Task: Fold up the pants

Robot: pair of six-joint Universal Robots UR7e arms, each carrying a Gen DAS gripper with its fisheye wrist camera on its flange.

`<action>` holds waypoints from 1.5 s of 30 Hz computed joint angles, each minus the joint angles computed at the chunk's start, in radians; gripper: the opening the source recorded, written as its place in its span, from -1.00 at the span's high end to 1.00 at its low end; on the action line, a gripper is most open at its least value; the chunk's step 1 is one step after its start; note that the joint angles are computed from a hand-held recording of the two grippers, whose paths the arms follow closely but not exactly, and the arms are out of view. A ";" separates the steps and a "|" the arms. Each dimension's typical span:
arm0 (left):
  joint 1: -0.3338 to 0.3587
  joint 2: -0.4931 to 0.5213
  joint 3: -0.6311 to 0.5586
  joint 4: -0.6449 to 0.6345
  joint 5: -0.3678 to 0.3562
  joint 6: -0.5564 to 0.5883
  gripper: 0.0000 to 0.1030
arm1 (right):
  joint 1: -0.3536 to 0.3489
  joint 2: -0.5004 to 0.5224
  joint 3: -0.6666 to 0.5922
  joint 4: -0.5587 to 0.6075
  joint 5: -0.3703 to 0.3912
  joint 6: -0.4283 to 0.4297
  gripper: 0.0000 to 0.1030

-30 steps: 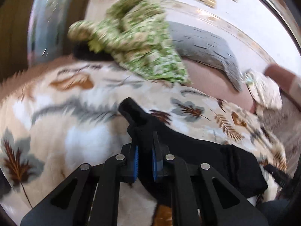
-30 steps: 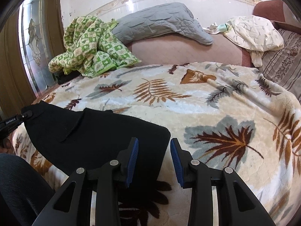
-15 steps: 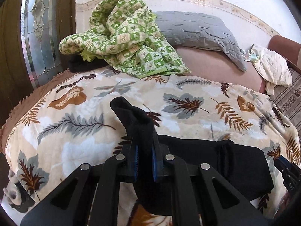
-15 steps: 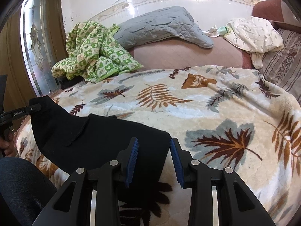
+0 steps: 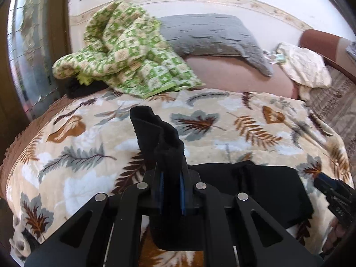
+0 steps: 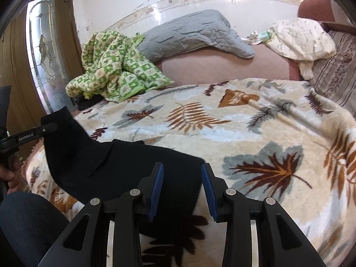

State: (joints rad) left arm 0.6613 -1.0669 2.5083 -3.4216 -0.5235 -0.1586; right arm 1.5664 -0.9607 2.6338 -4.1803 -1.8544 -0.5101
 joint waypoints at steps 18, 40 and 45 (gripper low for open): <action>-0.001 0.032 -0.071 0.127 -0.580 0.223 0.84 | -0.062 -0.081 0.018 0.018 -0.036 0.109 0.30; 0.107 0.155 -0.241 0.400 -0.907 0.280 0.25 | -0.077 -0.110 0.029 0.015 -0.092 0.150 0.30; 0.133 -0.029 -0.111 0.273 -0.900 0.308 0.08 | -0.053 -0.099 0.036 -0.040 -0.052 0.093 0.28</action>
State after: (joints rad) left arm 0.7948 -1.0956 2.3973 -3.1490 -1.4235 0.1490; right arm 1.5135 -1.0598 2.6698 -4.2198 -1.9059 -0.4173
